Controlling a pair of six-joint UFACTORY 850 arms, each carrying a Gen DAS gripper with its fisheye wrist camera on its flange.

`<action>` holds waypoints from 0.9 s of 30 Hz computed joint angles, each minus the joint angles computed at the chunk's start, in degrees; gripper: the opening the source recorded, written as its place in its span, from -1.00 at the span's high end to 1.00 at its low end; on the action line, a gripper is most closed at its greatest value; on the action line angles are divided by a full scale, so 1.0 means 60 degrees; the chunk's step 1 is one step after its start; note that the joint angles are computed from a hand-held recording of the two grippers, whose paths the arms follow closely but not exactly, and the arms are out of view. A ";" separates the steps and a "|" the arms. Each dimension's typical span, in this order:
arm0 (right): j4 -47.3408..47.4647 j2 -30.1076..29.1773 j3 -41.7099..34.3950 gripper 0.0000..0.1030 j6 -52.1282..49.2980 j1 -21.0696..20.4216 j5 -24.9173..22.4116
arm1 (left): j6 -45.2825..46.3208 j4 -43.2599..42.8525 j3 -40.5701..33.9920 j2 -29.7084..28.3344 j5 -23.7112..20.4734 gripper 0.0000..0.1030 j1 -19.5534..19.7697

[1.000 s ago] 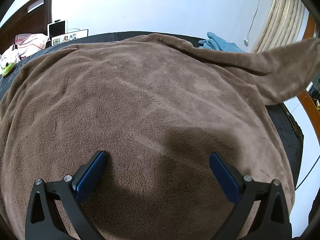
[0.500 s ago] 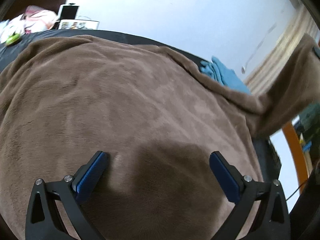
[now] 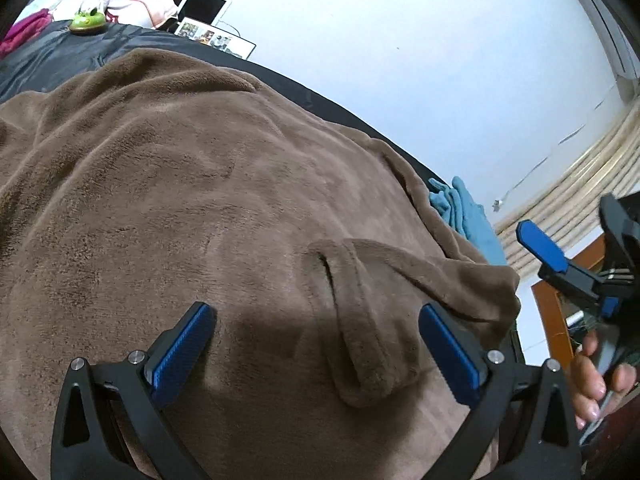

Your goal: Fold clothes

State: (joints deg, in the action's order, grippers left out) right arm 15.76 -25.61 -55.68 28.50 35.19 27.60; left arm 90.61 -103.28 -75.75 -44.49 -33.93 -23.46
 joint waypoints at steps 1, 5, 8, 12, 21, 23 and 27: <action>0.0327 0.0071 0.0207 -0.57 -0.0096 -0.0025 0.0308 | -0.0011 0.0069 -0.0007 -0.0001 -0.0029 -1.00 -0.0007; 0.3445 0.0315 0.0888 -0.57 -0.2067 0.0273 0.1091 | -0.0067 0.0409 -0.0088 -0.0076 -0.0313 -1.00 -0.0012; 0.4861 0.0300 0.1340 -0.57 -0.2643 0.0487 0.1668 | 0.0057 0.0365 -0.0123 -0.0148 -0.0395 -1.00 -0.0031; 0.5558 0.0081 0.1753 -0.57 -0.2388 0.0678 0.2681 | 0.0331 0.0334 -0.0142 -0.0116 -0.0062 -1.00 -0.0183; 0.5416 0.0102 0.2416 -0.57 -0.1380 0.0692 0.3963 | -0.2309 0.3411 -0.1359 -0.0584 0.0279 -1.00 -0.0619; 0.5730 0.0128 0.2450 -0.57 -0.1725 0.0834 0.4276 | -0.2793 0.3978 -0.1619 -0.0693 0.0541 -0.99 -0.0767; 0.6458 0.0295 0.2685 -0.57 -0.2117 0.1166 0.5127 | -0.3569 0.5301 -0.1864 -0.0726 0.1004 -0.54 -0.1113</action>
State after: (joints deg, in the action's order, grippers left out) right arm 54.50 -23.85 -39.58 15.79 42.19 58.37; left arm 69.20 -71.47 -86.93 -48.85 -27.91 -30.13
